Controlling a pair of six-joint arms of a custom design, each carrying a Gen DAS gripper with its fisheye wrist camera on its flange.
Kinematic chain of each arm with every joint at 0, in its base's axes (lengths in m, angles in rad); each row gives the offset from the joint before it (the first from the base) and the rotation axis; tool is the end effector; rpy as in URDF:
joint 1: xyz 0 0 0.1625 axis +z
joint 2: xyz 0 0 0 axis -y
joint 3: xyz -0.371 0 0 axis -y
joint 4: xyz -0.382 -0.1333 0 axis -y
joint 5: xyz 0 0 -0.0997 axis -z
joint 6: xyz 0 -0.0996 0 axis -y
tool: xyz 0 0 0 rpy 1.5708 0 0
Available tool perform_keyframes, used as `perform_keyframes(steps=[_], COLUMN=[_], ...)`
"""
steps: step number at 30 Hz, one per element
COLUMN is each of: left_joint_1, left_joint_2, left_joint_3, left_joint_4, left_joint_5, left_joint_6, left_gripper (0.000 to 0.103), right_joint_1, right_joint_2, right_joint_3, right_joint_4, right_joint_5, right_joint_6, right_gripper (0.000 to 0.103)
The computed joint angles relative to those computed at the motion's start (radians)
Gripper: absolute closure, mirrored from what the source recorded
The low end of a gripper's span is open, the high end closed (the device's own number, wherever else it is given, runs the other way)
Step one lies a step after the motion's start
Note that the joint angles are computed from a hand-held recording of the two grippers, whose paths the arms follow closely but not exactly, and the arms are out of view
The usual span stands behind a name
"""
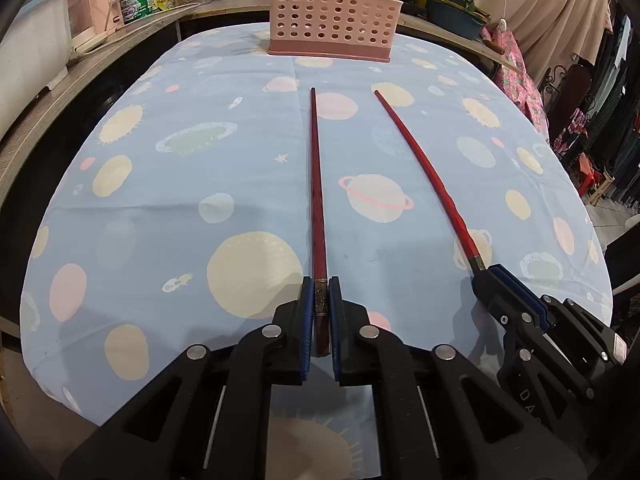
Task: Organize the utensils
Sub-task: 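Close the left tool on the dark-red chopstick's end, then lift both held chopsticks up over the pink basket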
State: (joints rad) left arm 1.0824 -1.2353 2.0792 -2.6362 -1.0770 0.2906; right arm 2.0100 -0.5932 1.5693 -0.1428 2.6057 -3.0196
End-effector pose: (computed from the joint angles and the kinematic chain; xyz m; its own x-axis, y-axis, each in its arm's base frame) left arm -0.0717 -0.5197 0.1637 -0.6606 0.5546 -0.5060 0.6754 0.7334 -0.0780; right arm 0.2481 -0.4160 -0.0512 -0.7410 0.3854 0.5498 -0.2262 0.6277 -0.7449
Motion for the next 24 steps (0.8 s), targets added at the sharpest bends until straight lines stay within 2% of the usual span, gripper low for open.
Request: perform_keyframes(steps=[14,24], left_joint_1=[-0.001,-0.042], left_joint_2=[-0.011,-0.045], left_joint_3=[-0.02,-0.118], left_joint_4=[0.051,0.097], left_joint_5=[-0.012,-0.039], left_joint_6=[-0.027,-0.049], left_gripper=[0.096,0.096], right_joint_1=[0.008,0.058], right_joint_2=[-0.022,-0.147], right_joint_3=[0.009,0.023], right_joint_4=[0.019,-0.011], right_joint_5=[-0.016,0.01], right_joint_6=[0.019,-0.05], right_gripper=[0.096,0.096])
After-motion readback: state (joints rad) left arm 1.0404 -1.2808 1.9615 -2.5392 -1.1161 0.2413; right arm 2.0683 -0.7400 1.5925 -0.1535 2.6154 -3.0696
